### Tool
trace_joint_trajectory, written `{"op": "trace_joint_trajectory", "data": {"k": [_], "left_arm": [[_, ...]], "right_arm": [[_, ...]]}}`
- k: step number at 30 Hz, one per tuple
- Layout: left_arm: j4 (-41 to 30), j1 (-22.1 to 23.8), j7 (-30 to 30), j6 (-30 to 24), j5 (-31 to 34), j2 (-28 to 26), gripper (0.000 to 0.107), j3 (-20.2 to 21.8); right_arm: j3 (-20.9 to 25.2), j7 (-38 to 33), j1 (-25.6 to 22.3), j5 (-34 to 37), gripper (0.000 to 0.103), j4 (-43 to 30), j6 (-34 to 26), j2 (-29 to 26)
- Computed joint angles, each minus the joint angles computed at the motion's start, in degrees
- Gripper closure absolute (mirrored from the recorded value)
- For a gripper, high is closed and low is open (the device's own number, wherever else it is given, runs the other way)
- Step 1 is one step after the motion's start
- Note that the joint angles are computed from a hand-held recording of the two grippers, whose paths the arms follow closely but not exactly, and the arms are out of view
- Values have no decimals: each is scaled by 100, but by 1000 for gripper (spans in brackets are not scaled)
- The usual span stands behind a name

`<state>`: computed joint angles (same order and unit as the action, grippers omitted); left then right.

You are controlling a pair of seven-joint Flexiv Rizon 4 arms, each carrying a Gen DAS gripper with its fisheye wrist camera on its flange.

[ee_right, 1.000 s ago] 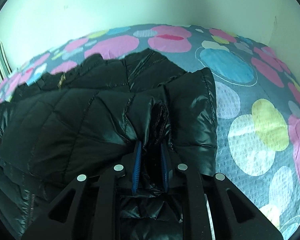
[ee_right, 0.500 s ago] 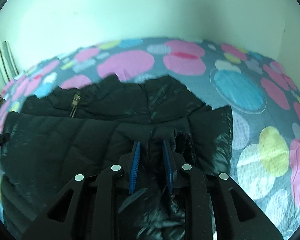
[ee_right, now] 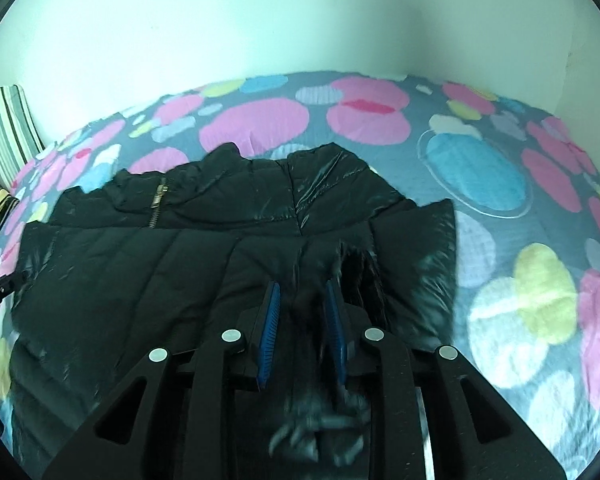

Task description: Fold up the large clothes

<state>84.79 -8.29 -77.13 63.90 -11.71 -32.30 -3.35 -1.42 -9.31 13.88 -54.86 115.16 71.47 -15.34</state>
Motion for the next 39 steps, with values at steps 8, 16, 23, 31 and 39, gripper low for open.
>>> {"op": "trace_joint_trajectory", "data": {"k": [8, 16, 23, 31, 39], "left_arm": [[-285, -53, -101, -578, 139, -394, 28, 74], [836, 270, 191, -31, -372, 470, 29, -201], [2929, 538, 1091, 584, -1385, 1923, 27, -354], [4427, 296, 2242, 134, -2855, 3102, 26, 88], [5090, -66, 2940, -35, -3445, 3608, 26, 371]], "right_arm": [[-47, -408, 198, 432, 77, 8, -214, -313], [-129, 463, 31, -484, 69, 604, 296, 299], [599, 1069, -330, -948, 46, 1668, -160, 1506], [1396, 925, -391, 298, 45, 2897, -122, 2548], [1787, 1154, -412, 808, 45, 3605, 297, 2995]]}}
